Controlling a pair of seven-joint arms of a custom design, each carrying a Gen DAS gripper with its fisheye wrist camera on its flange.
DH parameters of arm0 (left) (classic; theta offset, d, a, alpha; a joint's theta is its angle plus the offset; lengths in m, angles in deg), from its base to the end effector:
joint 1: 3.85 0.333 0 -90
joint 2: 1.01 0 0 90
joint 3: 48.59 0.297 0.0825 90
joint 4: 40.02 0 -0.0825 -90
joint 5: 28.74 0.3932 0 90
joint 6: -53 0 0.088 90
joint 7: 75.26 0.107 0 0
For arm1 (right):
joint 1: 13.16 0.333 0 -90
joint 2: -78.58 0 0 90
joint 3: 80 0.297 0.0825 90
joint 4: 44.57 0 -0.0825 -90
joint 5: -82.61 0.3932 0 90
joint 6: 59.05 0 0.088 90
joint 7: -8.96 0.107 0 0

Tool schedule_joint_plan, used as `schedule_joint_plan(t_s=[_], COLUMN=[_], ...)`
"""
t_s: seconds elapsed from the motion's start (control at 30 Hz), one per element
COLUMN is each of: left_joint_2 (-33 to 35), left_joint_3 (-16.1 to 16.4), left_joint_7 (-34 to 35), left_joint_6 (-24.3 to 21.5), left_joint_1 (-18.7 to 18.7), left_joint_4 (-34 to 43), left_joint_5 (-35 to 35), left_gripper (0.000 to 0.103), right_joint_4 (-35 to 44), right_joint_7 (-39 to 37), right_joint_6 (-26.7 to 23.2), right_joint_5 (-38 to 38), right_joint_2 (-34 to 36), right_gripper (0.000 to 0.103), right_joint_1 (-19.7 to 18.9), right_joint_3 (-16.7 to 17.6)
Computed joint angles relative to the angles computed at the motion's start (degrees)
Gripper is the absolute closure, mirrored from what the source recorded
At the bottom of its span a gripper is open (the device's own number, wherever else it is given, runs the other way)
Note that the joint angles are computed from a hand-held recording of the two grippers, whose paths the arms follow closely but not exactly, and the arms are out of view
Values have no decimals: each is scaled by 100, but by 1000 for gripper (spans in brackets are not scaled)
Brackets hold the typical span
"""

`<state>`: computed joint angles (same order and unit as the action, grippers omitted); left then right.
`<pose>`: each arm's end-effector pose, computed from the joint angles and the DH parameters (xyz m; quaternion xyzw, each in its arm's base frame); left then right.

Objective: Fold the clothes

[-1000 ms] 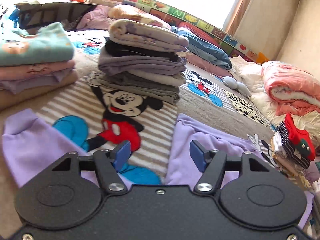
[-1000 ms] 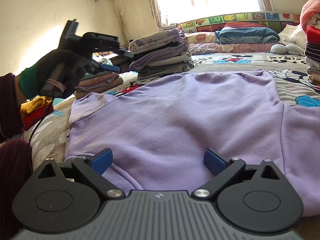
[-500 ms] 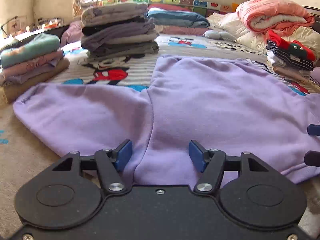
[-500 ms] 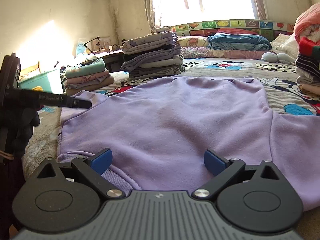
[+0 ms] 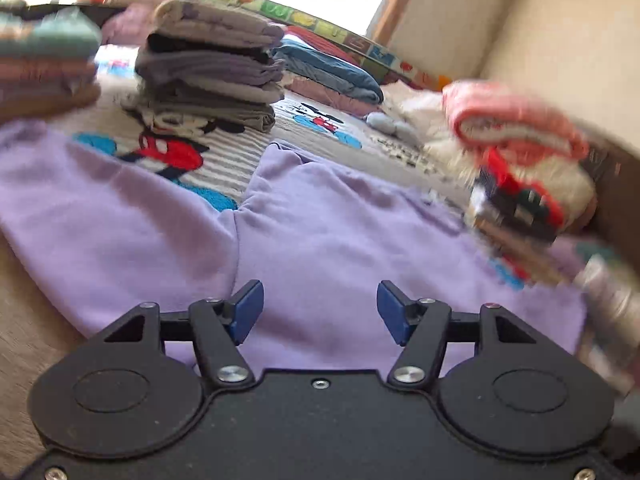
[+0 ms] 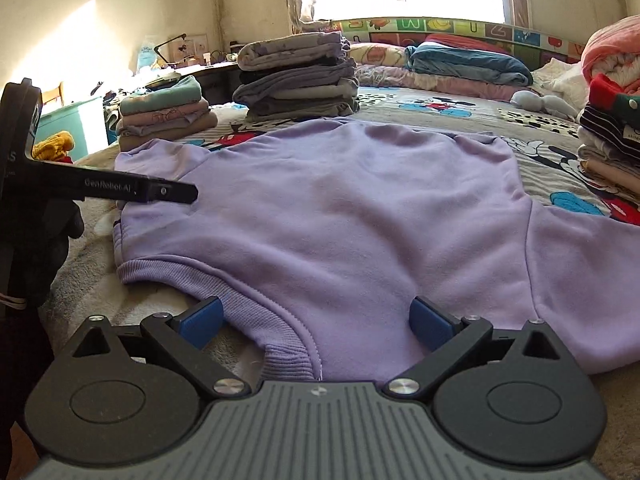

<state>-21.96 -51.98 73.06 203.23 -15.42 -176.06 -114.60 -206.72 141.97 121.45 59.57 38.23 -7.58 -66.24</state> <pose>0.4755 -0.1045 0.4916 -0.5579 0.6280 -0.5424 0.0130 0.3527 0.1621 0.4766 -0.6241 0.6113 -0.2773 0.3998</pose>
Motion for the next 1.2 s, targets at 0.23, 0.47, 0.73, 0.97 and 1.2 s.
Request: schedule_joint_plan(t_s=[0.23,0.47,0.73,0.97,1.2], left_joint_2=[1361,1952,1630,1354,1231], left_joint_3=[165,41,82,-118,75], left_joint_7=[-1234,-1151,-1427,-1533,-1474], left_joint_6=[-878,-876,-1656,-971,545], left_joint_1=[531,1130,1470,1201,1171], left_joint_4=[1242,1852,1634,1266,1162], left_joint_5=[-293,-842,-763,114,-963], left_gripper=[41,42,41,52,47], right_joint_4=[-218,-165,-140,-129,-196], right_joint_7=[174,185,307,409,515], right_joint_6=[168,177,271,328,62], right_joint_5=[254,178,107,90,212], right_joint_2=[-133,-66,-21,-2,-201], right_gripper=[3,0,0,0,0], right_joint_1=[140,-113,-406,-503,-105], right_joint_3=[-160,149,431,520,185])
